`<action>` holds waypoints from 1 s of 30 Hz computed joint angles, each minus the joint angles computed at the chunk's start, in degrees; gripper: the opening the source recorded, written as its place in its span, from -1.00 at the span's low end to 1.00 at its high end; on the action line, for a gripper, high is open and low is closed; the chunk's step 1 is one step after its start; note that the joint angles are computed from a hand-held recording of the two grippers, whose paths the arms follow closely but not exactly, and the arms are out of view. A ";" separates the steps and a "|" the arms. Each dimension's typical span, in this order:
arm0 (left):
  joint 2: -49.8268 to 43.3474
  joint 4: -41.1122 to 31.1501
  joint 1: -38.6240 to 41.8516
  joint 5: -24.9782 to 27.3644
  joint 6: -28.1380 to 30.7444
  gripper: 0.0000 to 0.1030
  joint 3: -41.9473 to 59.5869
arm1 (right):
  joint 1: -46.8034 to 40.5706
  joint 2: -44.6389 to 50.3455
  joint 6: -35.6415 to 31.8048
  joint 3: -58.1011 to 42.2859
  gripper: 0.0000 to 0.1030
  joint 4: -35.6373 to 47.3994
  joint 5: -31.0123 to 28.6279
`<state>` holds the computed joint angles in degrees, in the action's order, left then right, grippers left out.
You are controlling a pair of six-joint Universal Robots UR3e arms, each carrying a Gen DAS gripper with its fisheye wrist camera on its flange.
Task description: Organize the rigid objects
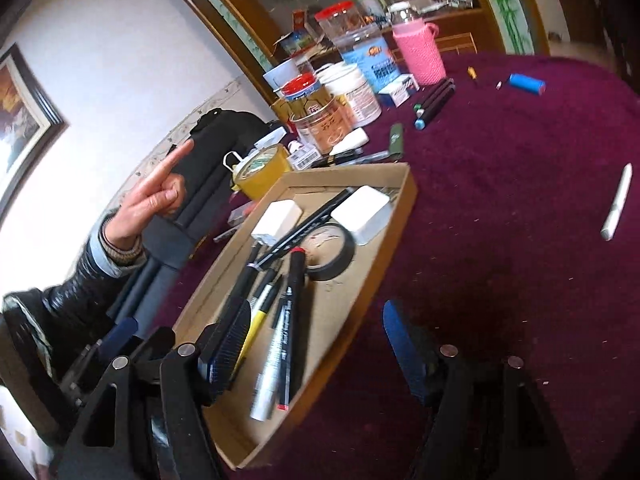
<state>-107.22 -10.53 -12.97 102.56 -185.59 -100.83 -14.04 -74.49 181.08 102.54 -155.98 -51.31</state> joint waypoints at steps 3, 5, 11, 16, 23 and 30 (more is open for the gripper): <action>-0.48 -1.05 -0.94 0.62 0.14 0.59 1.03 | -0.28 -1.44 -1.26 2.43 0.51 -2.09 -1.47; -0.89 -1.76 -1.84 1.27 0.31 0.59 1.83 | -1.11 -2.70 -2.37 4.17 0.52 -2.79 -1.64; -2.79 -3.77 -4.66 3.40 0.88 0.59 4.91 | -6.34 -4.67 -4.48 7.90 0.54 -3.54 -0.78; -5.38 -5.66 -7.49 4.53 1.14 0.59 8.86 | -11.74 -5.43 -6.21 9.91 0.54 -3.59 0.06; -6.33 17.17 -12.83 7.34 2.61 1.00 4.60 | -21.91 -6.58 -7.99 11.78 0.53 -4.25 1.00; -13.60 -4.66 -13.46 -6.82 4.36 1.00 21.59 | -32.57 -3.03 -5.71 7.22 0.55 -5.87 -0.49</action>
<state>-120.81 -15.20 -26.43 95.74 -181.23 -79.24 -46.61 -77.52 175.37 109.76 -161.85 -51.79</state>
